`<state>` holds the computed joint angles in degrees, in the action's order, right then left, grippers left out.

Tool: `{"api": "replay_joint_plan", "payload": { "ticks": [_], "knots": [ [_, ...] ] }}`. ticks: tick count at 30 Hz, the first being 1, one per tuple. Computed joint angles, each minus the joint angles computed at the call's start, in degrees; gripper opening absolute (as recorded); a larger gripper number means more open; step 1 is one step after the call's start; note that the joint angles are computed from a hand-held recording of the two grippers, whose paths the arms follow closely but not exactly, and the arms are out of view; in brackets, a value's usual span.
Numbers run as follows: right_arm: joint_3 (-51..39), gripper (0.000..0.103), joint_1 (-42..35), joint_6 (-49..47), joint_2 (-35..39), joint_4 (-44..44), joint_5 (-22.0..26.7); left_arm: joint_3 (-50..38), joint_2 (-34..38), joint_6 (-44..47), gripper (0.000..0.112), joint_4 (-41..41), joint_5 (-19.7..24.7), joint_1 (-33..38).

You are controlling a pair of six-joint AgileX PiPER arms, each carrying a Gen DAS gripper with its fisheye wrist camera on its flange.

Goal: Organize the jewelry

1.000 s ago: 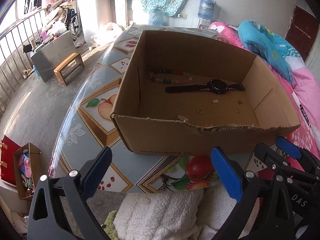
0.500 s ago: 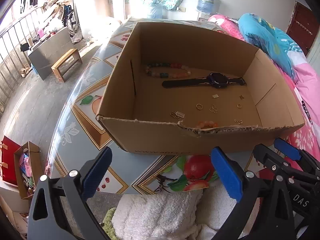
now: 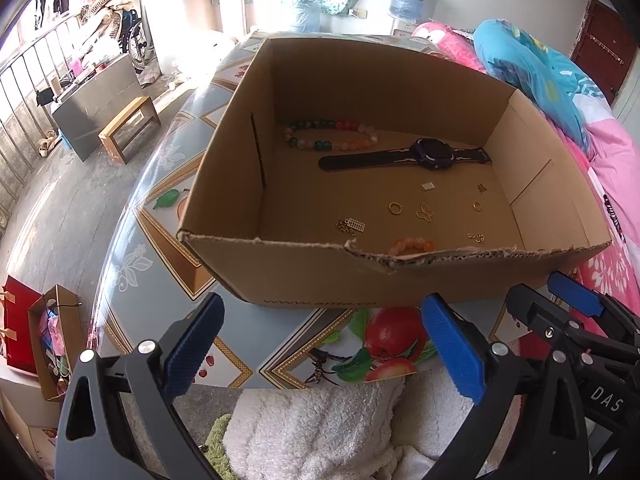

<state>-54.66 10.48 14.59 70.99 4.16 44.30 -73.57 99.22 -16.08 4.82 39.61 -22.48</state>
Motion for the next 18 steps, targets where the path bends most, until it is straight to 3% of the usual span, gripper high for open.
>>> {"api": "replay_joint_plan", "payload": {
  "ticks": [18],
  "knots": [
    [0.02,0.073,1.03,1.27,-0.12,-1.89,0.66,0.64,-0.44,0.43,0.097,-0.76,0.08,0.27]
  ]
}}
